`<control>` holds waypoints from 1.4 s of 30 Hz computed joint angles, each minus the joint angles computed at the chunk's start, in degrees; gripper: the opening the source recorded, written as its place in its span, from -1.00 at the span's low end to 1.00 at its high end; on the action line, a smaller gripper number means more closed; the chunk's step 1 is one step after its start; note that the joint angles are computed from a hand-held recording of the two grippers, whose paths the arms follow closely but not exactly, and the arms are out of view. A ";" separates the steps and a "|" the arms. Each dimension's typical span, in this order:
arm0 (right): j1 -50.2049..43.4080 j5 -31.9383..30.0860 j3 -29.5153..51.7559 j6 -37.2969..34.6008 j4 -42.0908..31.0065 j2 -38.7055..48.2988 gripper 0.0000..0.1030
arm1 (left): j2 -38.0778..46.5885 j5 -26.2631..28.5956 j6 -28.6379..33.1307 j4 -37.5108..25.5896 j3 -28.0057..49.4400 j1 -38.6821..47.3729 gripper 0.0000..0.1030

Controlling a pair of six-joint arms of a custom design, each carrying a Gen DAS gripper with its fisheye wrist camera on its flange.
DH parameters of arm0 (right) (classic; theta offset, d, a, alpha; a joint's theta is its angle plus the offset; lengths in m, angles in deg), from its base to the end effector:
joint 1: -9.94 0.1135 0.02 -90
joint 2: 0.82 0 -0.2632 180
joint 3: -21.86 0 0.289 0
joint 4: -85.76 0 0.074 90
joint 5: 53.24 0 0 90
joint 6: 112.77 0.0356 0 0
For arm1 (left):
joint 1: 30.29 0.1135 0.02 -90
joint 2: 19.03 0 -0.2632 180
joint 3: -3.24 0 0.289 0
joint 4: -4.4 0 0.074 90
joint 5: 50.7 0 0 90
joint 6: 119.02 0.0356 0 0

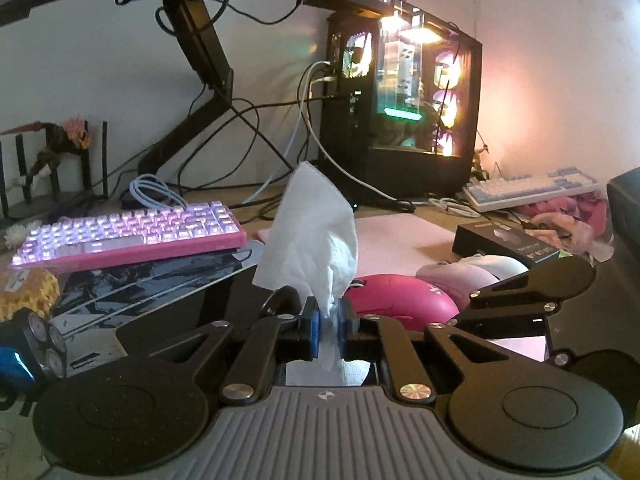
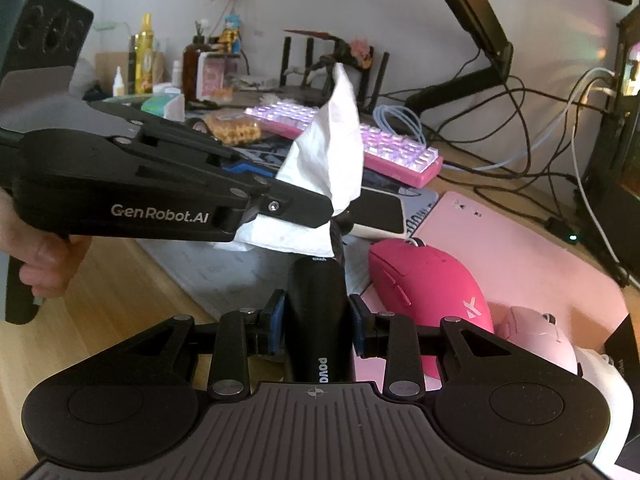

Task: Clean container
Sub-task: 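Lower the shaver with the right gripper while the left gripper drops the tissue on the desk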

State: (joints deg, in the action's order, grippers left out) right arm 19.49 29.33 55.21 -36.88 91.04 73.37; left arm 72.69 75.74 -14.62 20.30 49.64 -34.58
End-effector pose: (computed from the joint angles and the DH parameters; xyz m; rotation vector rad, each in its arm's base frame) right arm 0.2515 0.0470 0.1142 -0.5196 2.1245 0.0971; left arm 0.3180 -0.0451 0.1207 0.6981 1.8945 -0.5481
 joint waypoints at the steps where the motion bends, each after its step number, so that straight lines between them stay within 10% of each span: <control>1: -0.03 0.08 -0.05 0.18 0.08 -0.04 -0.29 | -0.15 0.32 -0.01 0.16 -0.21 0.23 -0.75; 10: -0.98 0.10 -1.84 2.62 2.35 -1.80 -0.07 | -0.35 5.17 -3.71 7.91 -3.12 5.45 -0.50; 17: -3.46 -2.61 -7.15 6.78 9.32 -6.83 0.24 | -1.20 3.58 -2.96 12.23 -4.95 9.21 0.33; 25: -3.89 1.95 -13.51 10.65 20.66 -10.57 0.46 | -1.80 3.83 -2.69 13.20 -5.49 12.66 0.49; 28: -3.15 4.30 -14.89 11.75 24.39 -10.49 0.55 | -1.57 4.42 -3.63 15.90 -6.36 13.86 0.83; 42: 3.10 15.08 -20.01 15.38 48.51 -2.04 0.93 | 0.54 9.45 -7.43 29.62 -10.15 18.49 1.00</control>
